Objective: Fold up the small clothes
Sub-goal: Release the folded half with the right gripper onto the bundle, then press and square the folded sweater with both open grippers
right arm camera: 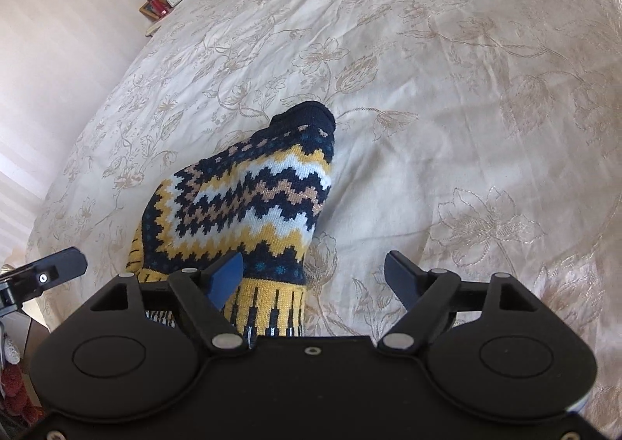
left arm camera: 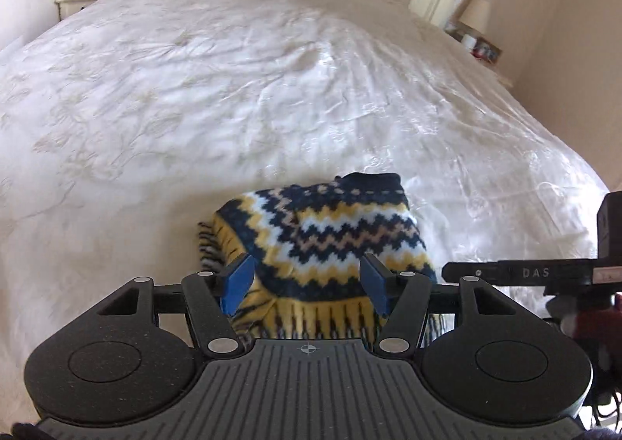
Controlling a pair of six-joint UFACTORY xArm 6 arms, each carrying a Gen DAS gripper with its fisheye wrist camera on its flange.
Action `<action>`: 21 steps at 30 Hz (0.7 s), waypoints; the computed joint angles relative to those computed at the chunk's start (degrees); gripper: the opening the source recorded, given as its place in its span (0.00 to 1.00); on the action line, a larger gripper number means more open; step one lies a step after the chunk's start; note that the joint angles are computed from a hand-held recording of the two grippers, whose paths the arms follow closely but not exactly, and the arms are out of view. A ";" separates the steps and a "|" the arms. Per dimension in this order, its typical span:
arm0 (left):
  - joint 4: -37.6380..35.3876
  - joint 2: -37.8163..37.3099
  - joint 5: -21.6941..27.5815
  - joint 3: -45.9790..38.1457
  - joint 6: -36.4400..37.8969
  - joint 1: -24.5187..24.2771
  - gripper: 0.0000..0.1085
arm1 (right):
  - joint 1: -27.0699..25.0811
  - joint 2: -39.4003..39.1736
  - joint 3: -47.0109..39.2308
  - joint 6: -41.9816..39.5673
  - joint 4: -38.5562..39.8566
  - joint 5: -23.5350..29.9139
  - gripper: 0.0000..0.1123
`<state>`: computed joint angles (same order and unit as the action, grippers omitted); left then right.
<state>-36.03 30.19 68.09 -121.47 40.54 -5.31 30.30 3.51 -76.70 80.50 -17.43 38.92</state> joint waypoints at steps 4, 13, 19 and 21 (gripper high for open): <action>1.11 4.26 -0.10 -3.85 1.29 -2.19 0.54 | 0.12 -0.40 0.29 1.77 -1.04 0.98 0.74; 10.27 15.77 6.50 -16.48 -10.19 0.05 0.53 | -0.33 1.28 -2.04 1.39 -0.69 2.74 0.77; 9.99 15.54 7.07 -16.42 -9.02 0.36 0.53 | -2.81 7.38 -8.49 -5.77 2.99 3.48 0.78; 10.28 15.59 6.93 -16.43 -9.73 0.24 0.53 | -3.60 10.88 -12.57 -10.00 5.61 6.57 0.78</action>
<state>-25.75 45.78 75.02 -137.90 30.81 -5.08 26.70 14.39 -89.27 70.50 -11.82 45.49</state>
